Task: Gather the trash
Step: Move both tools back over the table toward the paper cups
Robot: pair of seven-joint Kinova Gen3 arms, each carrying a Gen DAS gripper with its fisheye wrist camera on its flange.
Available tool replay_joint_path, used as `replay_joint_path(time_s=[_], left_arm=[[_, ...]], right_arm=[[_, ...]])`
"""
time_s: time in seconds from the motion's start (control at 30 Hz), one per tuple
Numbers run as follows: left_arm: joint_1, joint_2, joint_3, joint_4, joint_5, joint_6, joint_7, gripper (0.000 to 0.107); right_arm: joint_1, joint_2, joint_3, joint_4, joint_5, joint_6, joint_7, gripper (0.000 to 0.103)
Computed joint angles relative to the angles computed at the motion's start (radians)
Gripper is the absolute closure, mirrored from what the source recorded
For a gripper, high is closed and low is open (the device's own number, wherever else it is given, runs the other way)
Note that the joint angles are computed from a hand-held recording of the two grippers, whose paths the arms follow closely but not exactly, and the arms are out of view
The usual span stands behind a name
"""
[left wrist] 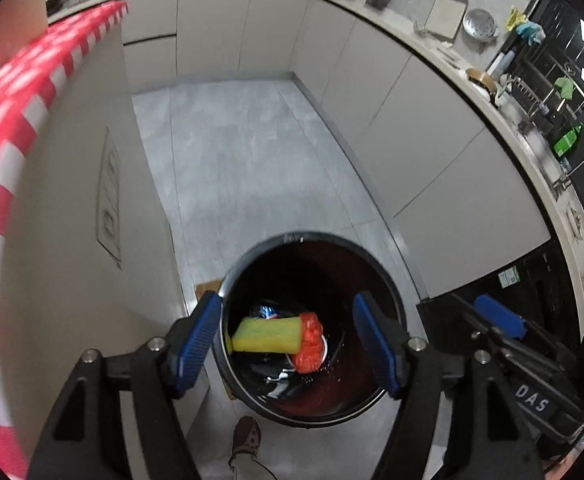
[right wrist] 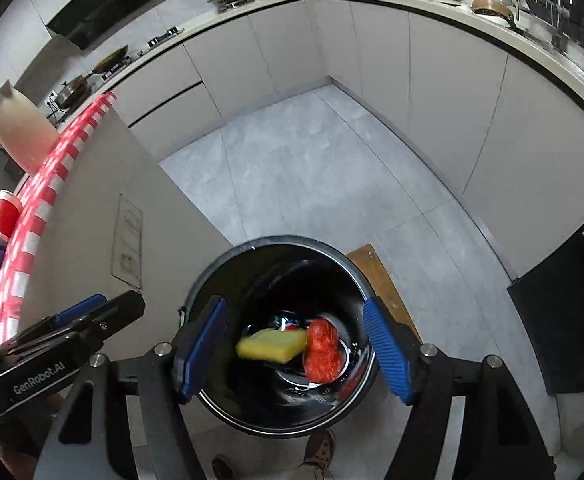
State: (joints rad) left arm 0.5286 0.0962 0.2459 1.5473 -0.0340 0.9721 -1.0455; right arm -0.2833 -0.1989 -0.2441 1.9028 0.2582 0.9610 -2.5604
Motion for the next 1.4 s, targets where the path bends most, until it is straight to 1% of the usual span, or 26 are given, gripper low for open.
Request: replay_joint_path(time_s=[0.17, 0.3, 0.5, 0.6, 0.73, 0.8, 0.93, 1.07, 1.17, 1.27, 1.4], left_arm=[[-0.019, -0.047, -0.009, -0.03, -0.019, 0.035, 0.008, 0.037], [-0.052, -0.094, -0.012, -0.013, -0.024, 0.034, 0.006, 0.037], [-0.118, -0.171, -0.024, 0.023, -0.019, 0.039, -0.029, 0.037], [-0.164, -0.216, -0.051, 0.046, 0.023, 0.048, -0.088, 0.037], [-0.235, -0.284, -0.097, 0.076, 0.068, 0.064, -0.18, 0.037], [-0.271, -0.311, -0.125, 0.084, 0.085, 0.078, -0.23, 0.037], [-0.346, -0.354, -0.2, 0.098, 0.125, 0.106, -0.338, 0.037], [-0.423, -0.384, -0.27, 0.112, 0.153, 0.111, -0.431, 0.037], [-0.471, -0.388, -0.317, 0.118, 0.182, 0.111, -0.498, 0.037], [-0.515, -0.382, -0.376, 0.121, 0.22, 0.116, -0.581, 0.037], [-0.573, -0.364, -0.432, 0.115, 0.266, 0.123, -0.674, 0.037]], right_arm=[[-0.002, -0.016, -0.005, -0.037, -0.002, 0.004, 0.018, 0.031], [-0.014, 0.001, -0.036, -0.091, 0.015, 0.012, 0.01, 0.031], [-0.079, 0.059, -0.1, -0.179, 0.096, 0.026, -0.076, 0.031], [-0.137, 0.107, -0.131, -0.241, 0.164, 0.059, -0.155, 0.031], [-0.227, 0.172, -0.15, -0.334, 0.235, 0.118, -0.231, 0.031], [-0.284, 0.221, -0.159, -0.393, 0.286, 0.152, -0.271, 0.031], [-0.392, 0.317, -0.151, -0.514, 0.347, 0.194, -0.31, 0.031], [-0.494, 0.412, -0.126, -0.646, 0.387, 0.241, -0.3, 0.031], [-0.56, 0.483, -0.099, -0.746, 0.405, 0.265, -0.28, 0.031], [-0.615, 0.551, -0.068, -0.846, 0.407, 0.285, -0.251, 0.031], [-0.673, 0.643, -0.024, -0.984, 0.394, 0.314, -0.2, 0.031]])
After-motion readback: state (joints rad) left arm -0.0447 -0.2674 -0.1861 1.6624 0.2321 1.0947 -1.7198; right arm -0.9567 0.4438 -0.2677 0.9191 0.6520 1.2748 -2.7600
